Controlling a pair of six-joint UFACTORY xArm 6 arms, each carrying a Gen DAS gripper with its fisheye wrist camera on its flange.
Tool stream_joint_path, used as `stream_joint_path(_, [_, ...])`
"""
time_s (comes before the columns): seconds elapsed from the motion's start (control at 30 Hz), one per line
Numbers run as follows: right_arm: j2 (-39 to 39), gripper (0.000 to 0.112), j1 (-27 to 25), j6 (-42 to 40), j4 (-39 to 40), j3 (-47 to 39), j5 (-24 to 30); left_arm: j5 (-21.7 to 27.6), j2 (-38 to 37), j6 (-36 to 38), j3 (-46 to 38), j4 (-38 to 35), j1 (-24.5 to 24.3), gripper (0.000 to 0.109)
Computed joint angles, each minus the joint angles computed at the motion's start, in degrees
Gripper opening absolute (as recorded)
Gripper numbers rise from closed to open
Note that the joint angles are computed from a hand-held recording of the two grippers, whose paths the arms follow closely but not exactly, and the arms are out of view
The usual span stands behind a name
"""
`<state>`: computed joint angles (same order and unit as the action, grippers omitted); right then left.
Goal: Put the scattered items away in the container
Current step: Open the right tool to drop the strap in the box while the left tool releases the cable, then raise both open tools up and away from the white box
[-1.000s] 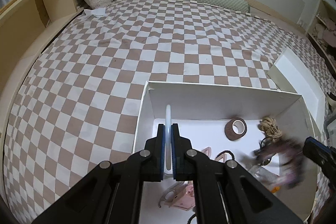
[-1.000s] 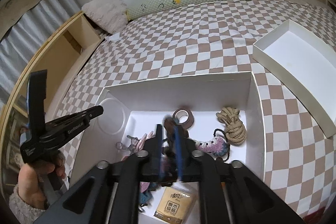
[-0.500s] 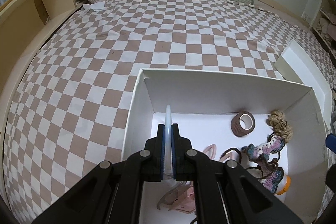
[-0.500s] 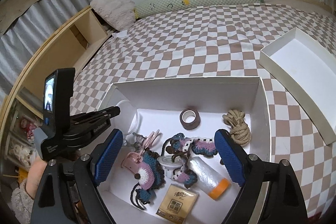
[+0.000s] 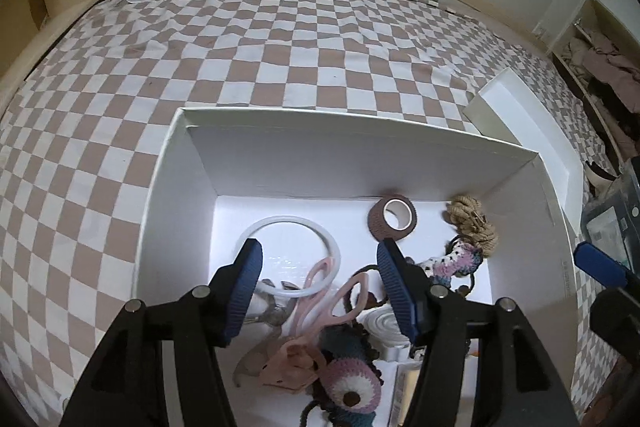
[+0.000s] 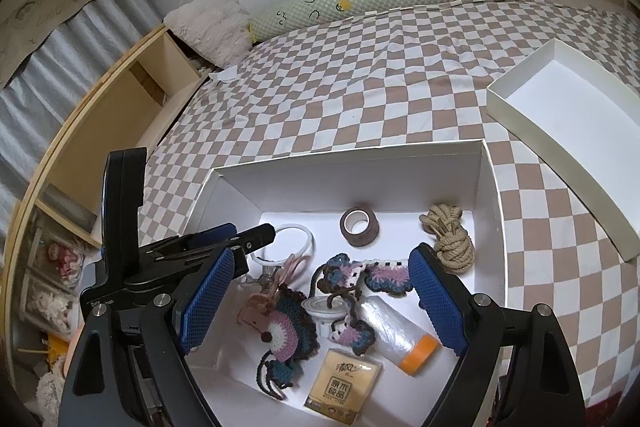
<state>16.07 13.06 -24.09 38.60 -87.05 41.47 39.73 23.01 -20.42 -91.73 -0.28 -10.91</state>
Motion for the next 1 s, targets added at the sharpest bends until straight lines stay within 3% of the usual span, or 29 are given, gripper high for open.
stream_joint_path(0.5, [-4.88, 0.089, -0.48, -0.15, 0.88, 3.79, -1.29, -0.61, -6.54, -3.03, 4.34, 2.07, 0.13, 0.06])
stream_joint_path(1.0, [-15.24, 0.089, -0.43, -1.24, 1.81, 11.81, -4.06, -3.03, -18.68, -9.59, 13.15, 9.55, -1.39, 0.076])
